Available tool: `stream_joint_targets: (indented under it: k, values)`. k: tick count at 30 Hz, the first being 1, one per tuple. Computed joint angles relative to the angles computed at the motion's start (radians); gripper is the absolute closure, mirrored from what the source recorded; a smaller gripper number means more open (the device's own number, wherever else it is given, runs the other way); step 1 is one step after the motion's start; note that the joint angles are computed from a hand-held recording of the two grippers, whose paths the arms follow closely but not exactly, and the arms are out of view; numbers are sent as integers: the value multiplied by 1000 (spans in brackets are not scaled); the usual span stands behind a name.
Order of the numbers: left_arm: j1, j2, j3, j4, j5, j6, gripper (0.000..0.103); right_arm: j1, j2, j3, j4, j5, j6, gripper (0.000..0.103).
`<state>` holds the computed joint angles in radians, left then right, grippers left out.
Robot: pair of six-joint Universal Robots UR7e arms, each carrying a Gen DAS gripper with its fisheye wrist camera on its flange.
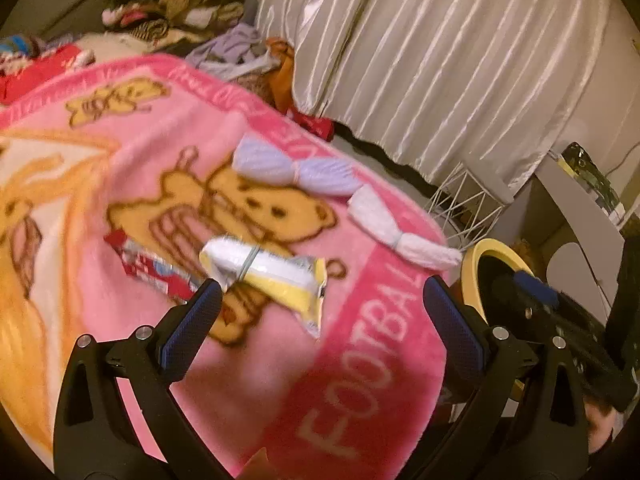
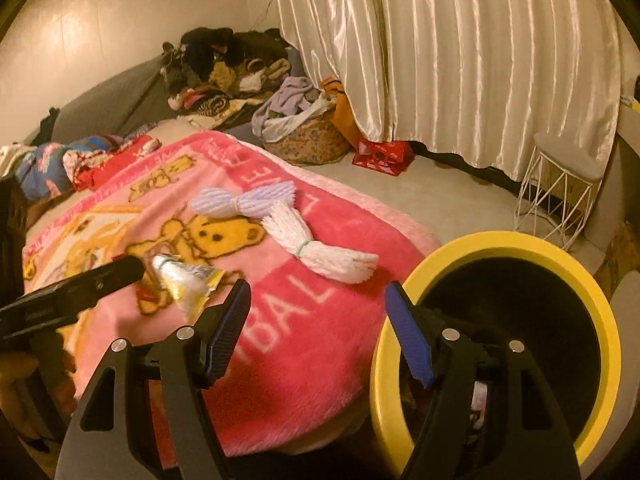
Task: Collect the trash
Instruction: 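Move both open tools over the blanket toward the yellow pack and white yarn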
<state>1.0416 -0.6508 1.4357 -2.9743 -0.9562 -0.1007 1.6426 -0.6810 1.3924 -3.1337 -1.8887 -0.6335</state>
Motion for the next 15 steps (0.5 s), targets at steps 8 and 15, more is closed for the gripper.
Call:
stream_joint_targets:
  k: [8, 15]
  values:
    - [24, 19, -29, 68, -58, -49, 26, -10, 97, -195, 185, -30, 49, 36]
    - [33, 60, -85, 125, -66, -73, 33, -6, 191, -337, 290, -99, 96, 43]
